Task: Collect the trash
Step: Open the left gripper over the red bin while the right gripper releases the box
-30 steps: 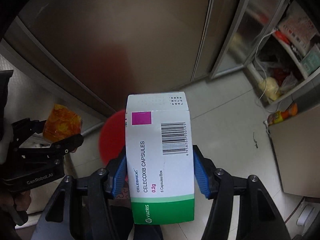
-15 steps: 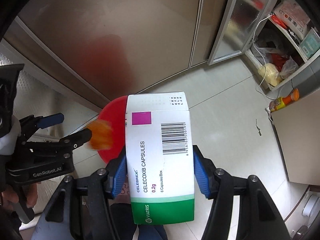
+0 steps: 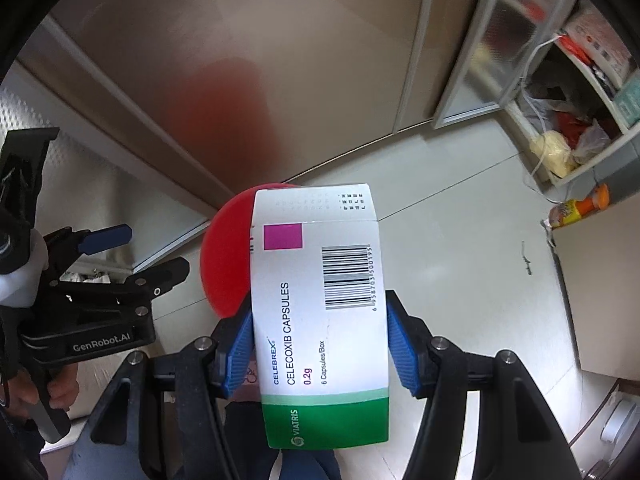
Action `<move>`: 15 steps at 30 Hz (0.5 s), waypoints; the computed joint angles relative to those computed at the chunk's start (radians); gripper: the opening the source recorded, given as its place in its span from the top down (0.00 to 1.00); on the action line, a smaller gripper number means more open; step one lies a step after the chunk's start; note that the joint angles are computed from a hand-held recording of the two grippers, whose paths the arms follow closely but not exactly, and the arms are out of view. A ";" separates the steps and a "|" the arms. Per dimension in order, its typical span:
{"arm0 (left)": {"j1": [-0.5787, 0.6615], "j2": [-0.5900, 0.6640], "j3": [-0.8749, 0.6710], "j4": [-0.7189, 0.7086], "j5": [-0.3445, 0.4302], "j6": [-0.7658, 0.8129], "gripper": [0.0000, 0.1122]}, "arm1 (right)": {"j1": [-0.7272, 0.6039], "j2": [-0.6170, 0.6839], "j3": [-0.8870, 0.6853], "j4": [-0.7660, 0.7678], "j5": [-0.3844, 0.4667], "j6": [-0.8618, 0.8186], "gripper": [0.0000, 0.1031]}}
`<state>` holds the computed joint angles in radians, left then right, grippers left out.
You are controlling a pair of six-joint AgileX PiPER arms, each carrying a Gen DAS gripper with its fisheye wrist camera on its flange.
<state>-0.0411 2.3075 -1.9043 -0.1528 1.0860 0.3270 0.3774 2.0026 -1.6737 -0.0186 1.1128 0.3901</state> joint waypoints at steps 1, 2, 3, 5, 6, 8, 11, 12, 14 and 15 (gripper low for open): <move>0.009 -0.008 0.010 0.002 -0.005 -0.001 0.25 | 0.005 0.006 -0.005 0.006 -0.003 -0.008 0.44; 0.019 -0.014 0.019 0.000 -0.010 0.001 0.25 | 0.010 0.015 -0.014 0.007 -0.005 -0.016 0.44; 0.028 -0.018 0.026 0.001 -0.013 -0.002 0.25 | 0.014 0.022 -0.021 0.006 -0.010 -0.024 0.44; 0.041 -0.028 0.040 0.017 -0.023 -0.010 0.25 | 0.028 0.038 -0.042 -0.003 -0.013 -0.034 0.44; 0.048 -0.033 0.046 0.025 -0.026 -0.013 0.25 | 0.033 0.046 -0.054 -0.007 -0.012 -0.038 0.44; 0.058 -0.041 0.050 0.040 -0.026 -0.025 0.25 | 0.045 0.064 -0.082 -0.010 0.001 -0.045 0.43; 0.074 -0.054 0.050 0.052 -0.022 -0.023 0.25 | 0.047 0.085 -0.118 -0.001 0.023 -0.066 0.20; 0.076 -0.066 0.055 0.055 -0.026 -0.022 0.25 | 0.049 0.085 -0.121 -0.006 0.024 -0.061 0.15; 0.082 -0.073 0.047 0.055 -0.018 -0.016 0.25 | 0.063 0.078 -0.138 -0.019 0.042 -0.048 0.08; 0.083 -0.079 0.040 0.058 -0.008 -0.017 0.25 | 0.067 0.078 -0.153 -0.027 0.057 -0.043 0.08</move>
<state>0.0421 2.2287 -1.8642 -0.0951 1.0785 0.3099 0.4444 2.0801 -1.8262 -0.0459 1.1698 0.3473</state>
